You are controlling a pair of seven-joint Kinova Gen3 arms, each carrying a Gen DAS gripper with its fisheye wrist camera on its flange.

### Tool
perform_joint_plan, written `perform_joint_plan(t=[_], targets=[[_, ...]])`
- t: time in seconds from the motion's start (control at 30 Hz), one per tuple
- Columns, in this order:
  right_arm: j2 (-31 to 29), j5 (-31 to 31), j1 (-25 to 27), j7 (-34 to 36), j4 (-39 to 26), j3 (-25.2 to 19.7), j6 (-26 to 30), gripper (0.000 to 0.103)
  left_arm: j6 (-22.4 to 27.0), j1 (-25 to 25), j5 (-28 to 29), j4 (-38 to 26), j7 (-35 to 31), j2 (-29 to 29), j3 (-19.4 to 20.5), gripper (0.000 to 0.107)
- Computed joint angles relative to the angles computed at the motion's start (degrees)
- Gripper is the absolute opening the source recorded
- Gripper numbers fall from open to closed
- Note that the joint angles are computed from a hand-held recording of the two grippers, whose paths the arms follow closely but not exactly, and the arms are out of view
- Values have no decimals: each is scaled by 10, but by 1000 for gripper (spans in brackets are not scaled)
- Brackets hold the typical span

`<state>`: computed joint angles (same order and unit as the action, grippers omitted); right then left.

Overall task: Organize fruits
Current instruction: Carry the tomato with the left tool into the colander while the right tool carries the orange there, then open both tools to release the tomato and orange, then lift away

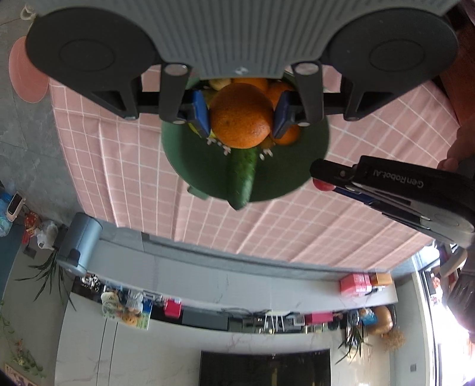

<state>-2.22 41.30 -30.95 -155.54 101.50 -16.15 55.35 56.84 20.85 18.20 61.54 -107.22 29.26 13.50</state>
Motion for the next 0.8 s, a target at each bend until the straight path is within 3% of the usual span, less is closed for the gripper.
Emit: perform_joint_plan(t=[0.2, 0.33, 0.57, 0.8], targets=[[-2, -104, 40, 93, 15, 36, -73, 42, 63, 33, -35, -81, 10, 61, -9, 30], [13, -160, 60, 171, 7, 50, -87, 42, 105, 39, -37, -130, 13, 96, -10, 29], [38, -236, 83, 270, -7, 69, -94, 42, 112, 34, -29, -131, -11, 110, -5, 29], [47, -239, 82, 277, -3, 75, -100, 42, 94, 39, -32, -126, -13, 109, -11, 31]])
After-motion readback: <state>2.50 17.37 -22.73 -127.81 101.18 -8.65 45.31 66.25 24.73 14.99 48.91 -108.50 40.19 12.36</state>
